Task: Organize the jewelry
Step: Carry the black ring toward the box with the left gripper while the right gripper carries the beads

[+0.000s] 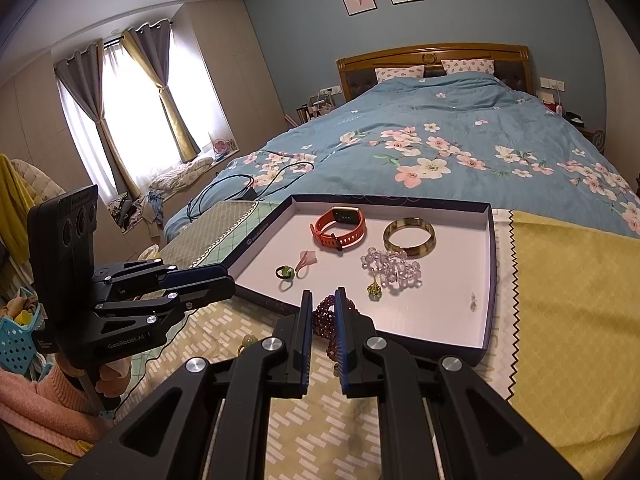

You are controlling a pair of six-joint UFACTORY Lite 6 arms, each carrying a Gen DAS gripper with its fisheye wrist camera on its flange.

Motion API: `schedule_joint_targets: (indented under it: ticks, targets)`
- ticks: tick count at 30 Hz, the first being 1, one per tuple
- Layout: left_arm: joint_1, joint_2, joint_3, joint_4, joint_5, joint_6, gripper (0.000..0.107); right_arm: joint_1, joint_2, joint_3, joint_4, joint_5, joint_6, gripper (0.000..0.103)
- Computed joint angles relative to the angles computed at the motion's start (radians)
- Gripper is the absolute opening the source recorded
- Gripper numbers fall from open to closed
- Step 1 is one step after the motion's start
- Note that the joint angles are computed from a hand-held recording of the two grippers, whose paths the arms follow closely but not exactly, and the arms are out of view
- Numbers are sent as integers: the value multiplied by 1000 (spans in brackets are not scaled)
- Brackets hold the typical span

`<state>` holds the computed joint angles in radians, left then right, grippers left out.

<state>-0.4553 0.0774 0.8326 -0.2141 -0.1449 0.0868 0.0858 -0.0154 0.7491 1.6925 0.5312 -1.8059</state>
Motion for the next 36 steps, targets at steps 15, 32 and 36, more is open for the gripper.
schedule_joint_targets:
  ticks: [15,32,36]
  targets:
    - [7,29,43,-133,0,127,23,16,51,77,3,-15,5,9]
    - [17,79,115,-237,7,239,23,6,124,160,1,-11,15,9]
    - [20,91,128,-254,11,254,23,4,147,184,-4,-12,27,9]
